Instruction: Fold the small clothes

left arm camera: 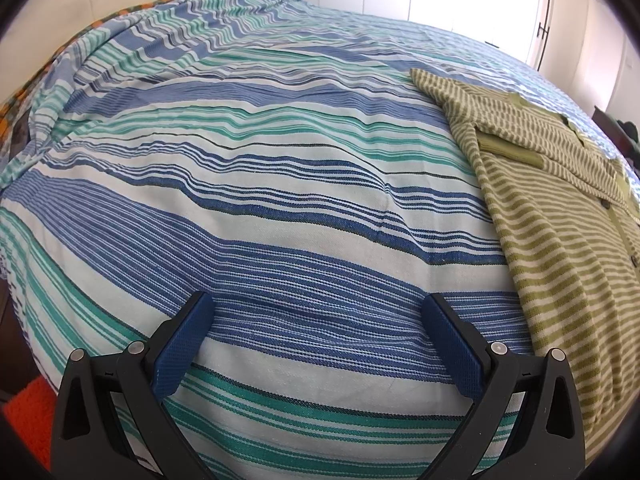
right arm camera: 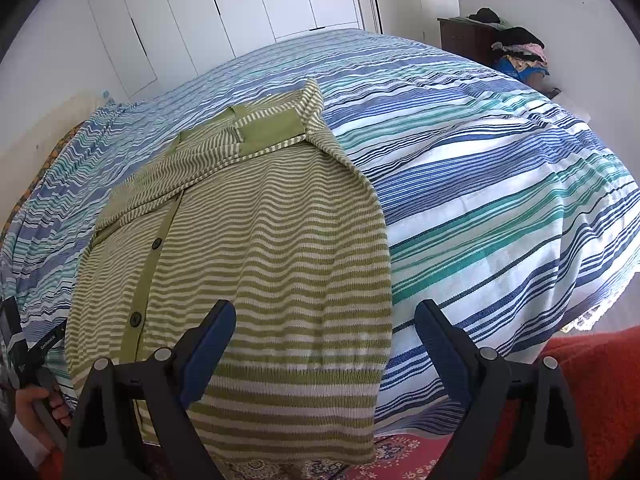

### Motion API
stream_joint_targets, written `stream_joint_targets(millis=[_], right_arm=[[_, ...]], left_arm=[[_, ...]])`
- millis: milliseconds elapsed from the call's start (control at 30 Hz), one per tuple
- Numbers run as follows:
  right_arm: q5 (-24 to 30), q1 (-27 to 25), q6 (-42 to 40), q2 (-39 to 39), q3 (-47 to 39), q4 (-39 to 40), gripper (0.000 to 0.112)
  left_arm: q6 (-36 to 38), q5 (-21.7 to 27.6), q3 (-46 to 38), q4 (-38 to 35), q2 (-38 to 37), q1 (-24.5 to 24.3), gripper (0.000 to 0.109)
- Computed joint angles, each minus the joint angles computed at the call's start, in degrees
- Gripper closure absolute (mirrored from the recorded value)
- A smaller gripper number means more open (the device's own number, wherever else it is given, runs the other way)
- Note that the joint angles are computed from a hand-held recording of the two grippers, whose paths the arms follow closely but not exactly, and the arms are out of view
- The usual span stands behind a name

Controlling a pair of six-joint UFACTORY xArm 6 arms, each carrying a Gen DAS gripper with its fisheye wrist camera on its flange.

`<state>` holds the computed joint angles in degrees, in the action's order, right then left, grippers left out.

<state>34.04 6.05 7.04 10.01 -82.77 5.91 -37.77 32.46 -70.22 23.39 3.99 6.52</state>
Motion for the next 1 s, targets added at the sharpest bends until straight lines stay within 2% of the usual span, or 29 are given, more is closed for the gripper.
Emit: stream_joint_targets(millis=[800, 867, 1000], right_arm=[[0.1, 0.0, 0.2, 0.1, -0.4, -0.3, 0.022], [0.1, 0.1, 0.2, 0.0, -0.3, -0.5, 0.022], [-0.5, 0.2, 0.2, -0.2, -0.1, -1.0, 0.022]], left_arm=[[-0.1, -0.5, 0.1, -0.1, 0.1, 0.2, 0.006], [1.1, -0.5, 0.0, -1.7, -0.2, 0.3, 0.006], [6.0, -1.8, 1.2, -11.0, -2.5, 1.5, 0.006]])
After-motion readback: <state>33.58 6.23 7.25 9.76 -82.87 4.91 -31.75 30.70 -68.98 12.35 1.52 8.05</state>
